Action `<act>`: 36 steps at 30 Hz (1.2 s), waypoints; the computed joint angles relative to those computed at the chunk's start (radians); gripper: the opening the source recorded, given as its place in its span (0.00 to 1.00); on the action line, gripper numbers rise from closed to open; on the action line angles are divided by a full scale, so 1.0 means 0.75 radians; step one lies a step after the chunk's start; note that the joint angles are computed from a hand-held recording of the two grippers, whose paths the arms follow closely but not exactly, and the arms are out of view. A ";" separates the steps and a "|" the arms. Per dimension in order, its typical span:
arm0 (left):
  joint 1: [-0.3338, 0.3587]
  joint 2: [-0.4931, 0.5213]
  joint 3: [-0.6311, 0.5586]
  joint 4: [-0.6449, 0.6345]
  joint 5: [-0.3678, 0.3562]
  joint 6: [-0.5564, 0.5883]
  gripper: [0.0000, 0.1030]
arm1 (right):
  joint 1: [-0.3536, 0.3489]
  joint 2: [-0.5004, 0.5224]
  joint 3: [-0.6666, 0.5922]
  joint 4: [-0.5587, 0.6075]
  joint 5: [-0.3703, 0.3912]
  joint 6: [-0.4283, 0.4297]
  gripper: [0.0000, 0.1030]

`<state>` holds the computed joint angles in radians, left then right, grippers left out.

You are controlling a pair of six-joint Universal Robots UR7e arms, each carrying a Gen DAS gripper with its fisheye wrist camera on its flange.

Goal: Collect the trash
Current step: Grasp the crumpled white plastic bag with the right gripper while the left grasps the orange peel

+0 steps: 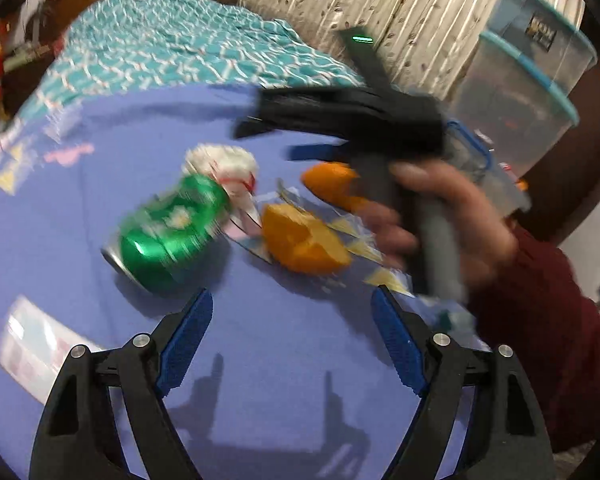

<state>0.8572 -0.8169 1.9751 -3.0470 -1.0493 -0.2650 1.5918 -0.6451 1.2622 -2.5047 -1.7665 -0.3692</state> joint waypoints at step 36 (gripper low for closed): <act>-0.060 0.054 0.059 0.218 0.194 -0.380 0.11 | -0.356 -0.864 1.504 -1.262 0.364 -0.461 0.23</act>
